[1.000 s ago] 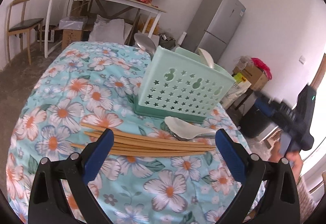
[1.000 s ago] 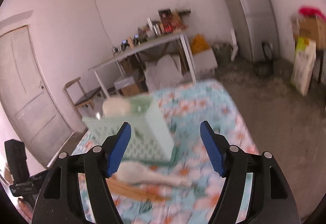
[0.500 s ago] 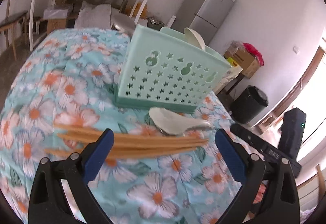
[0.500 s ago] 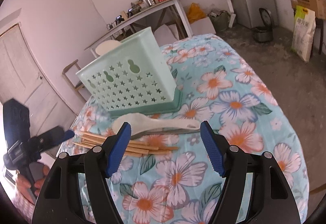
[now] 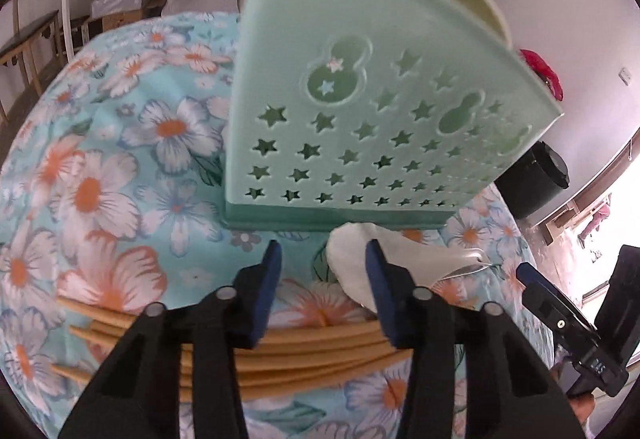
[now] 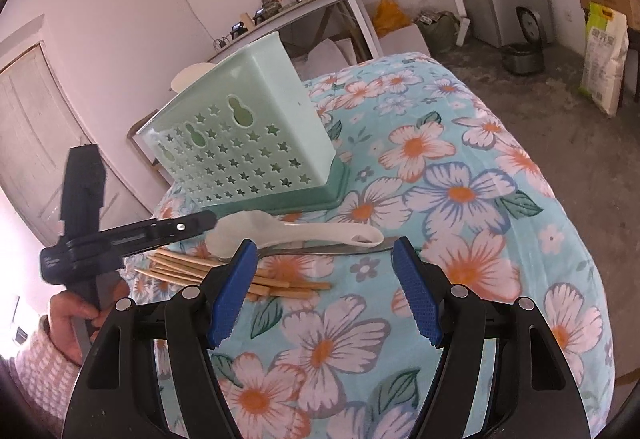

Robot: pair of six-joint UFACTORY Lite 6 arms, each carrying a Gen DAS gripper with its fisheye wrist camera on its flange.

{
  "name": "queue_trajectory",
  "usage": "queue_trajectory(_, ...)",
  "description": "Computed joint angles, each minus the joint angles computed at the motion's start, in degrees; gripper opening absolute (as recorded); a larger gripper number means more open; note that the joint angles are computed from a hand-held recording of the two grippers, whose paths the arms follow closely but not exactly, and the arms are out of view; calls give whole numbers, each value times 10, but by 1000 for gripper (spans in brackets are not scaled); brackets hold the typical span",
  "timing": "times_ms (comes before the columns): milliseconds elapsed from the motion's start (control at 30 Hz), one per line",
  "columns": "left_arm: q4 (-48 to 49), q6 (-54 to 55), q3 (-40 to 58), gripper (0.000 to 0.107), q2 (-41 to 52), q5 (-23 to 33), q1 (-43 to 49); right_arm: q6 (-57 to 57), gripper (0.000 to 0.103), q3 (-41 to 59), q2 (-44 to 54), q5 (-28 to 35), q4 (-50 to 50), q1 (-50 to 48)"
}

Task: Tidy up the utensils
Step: 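Grasp the white long-handled ladle with the left tool, then grasp the second steel spoon with the right tool while the left holds the ladle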

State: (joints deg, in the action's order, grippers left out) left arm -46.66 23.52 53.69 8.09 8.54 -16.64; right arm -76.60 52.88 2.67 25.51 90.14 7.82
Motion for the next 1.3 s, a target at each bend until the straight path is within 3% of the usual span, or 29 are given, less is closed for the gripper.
queue_trajectory(167,55,-64,27,25,37,2,-7,-10,67,8,24,29,12,-15)
queue_trajectory(267,-5,-6,36,10,43,5,-2,-16,67,9,27,41,20,-23)
queue_trajectory(367,40,-51,33,8,29,-5,-5,-24,67,5,29,52,30,-31)
queue_trajectory(500,16,-33,8,6,-19,1,-1,-21,67,8,38,66,33,-39)
queue_trajectory(633,-24,6,-31,4,-92,11,9,-22,67,8,38,70,35,-42)
queue_trajectory(800,17,-31,-80,2,-191,37,31,-32,67,-1,30,68,46,-44)
queue_trajectory(1100,-58,52,-188,1,-379,168,185,-4,60,27,-1,14,-22,3)
queue_trajectory(1300,-104,101,-241,1,-476,234,285,102,56,139,61,-34,-186,80)
